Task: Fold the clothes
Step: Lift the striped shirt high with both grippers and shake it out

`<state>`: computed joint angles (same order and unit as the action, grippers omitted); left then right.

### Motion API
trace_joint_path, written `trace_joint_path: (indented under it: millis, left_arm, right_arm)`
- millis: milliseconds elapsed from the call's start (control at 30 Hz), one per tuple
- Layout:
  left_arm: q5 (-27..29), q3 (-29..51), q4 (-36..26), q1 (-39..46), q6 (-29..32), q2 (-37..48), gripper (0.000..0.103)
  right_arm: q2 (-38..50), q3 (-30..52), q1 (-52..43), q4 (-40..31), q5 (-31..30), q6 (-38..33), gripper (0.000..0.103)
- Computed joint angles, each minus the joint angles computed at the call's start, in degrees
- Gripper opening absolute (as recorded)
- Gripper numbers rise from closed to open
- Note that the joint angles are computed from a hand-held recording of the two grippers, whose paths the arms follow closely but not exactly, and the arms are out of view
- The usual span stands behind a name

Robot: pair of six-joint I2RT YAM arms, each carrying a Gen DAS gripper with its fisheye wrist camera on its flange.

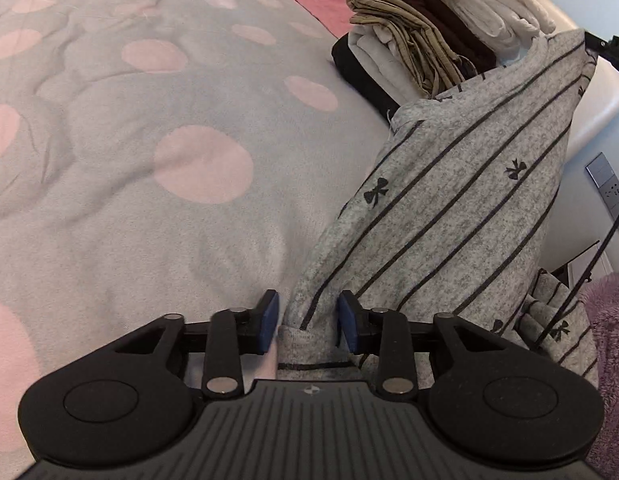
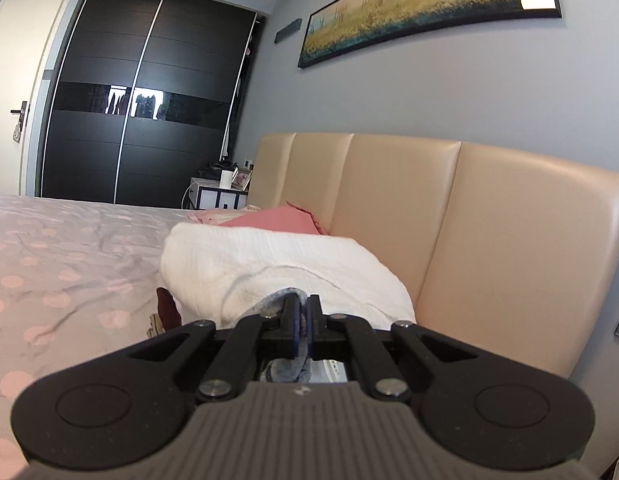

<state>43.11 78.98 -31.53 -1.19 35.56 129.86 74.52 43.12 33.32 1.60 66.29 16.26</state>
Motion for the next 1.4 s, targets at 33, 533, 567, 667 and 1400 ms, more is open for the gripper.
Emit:
trace_joint_path:
  millis: [33,533,567,667,1400]
  left_arm:
    - [-0.06,0.34,-0.44,0.11,-0.26,0.18,0.010]
    - [9.68,-2.81,-2.38,19.91,-8.80,-20.58,0.001]
    - [11.48,-1.96,-2.25,22.34,-9.45,-22.34,0.001]
    - [17.43,2.10,-1.21,29.77,-11.41,-26.60,0.001]
    - [29.84,-4.87,69.53,52.23,-67.91,-49.45,0.001]
  right_arm:
    - [-0.24,-0.28,-0.21,-0.13,-0.23,0.28,0.004]
    - [-1.44,1.50,8.69,13.45,1.80,-15.44,0.004]
    - [-1.60,2.27,9.83,14.65,1.71,-17.00,0.004]
    - [-1.85,4.80,14.41,21.85,1.71,-25.87,0.004]
    - [8.27,25.82,43.19,69.23,3.32,-82.19,0.004]
